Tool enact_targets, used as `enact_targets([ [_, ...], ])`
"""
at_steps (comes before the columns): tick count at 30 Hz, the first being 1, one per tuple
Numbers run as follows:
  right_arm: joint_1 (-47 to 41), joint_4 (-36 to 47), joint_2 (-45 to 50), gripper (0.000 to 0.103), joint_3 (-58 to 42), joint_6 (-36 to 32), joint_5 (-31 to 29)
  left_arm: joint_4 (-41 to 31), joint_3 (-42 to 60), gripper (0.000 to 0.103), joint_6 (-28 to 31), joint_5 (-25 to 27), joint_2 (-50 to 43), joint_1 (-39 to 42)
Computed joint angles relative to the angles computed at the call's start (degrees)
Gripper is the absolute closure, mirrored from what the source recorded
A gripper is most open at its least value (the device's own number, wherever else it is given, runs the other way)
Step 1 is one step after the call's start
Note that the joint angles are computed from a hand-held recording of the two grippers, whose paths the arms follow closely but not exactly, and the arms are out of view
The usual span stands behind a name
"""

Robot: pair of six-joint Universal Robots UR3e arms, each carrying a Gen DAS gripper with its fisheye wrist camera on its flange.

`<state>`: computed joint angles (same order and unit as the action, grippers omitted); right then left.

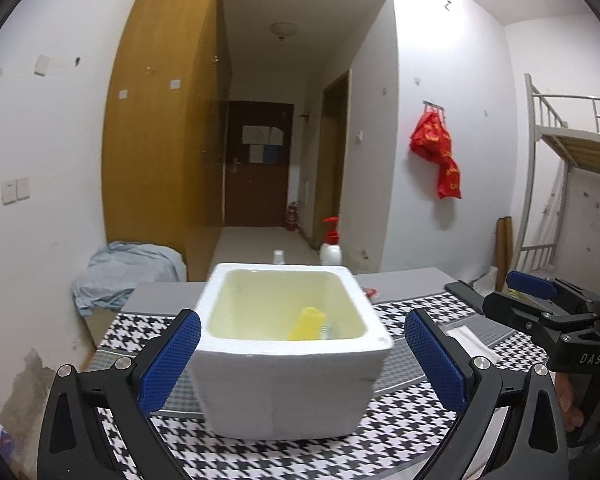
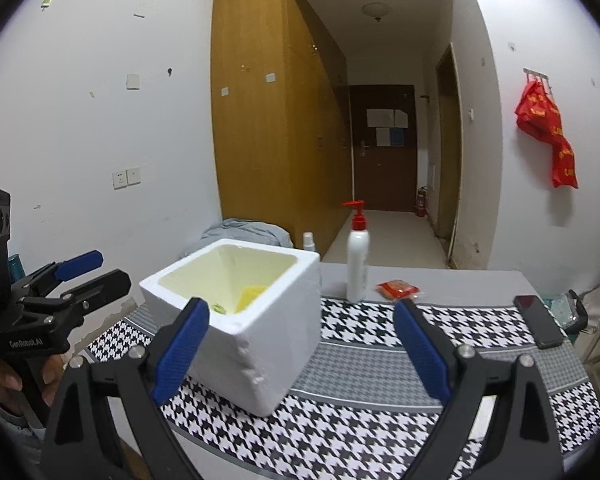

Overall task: Organize soft objects
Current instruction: 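Withdraw both tools from the foam box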

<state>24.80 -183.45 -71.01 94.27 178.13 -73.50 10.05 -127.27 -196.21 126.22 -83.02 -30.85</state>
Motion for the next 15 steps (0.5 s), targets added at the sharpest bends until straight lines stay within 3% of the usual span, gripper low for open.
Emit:
enact_targets([
  [15,-7.9,-6.3,-10.7,0.008,16.5,2.0,-1.7,1.3,8.8,0.001,2.2,-7.3,-9.7,-2.3],
])
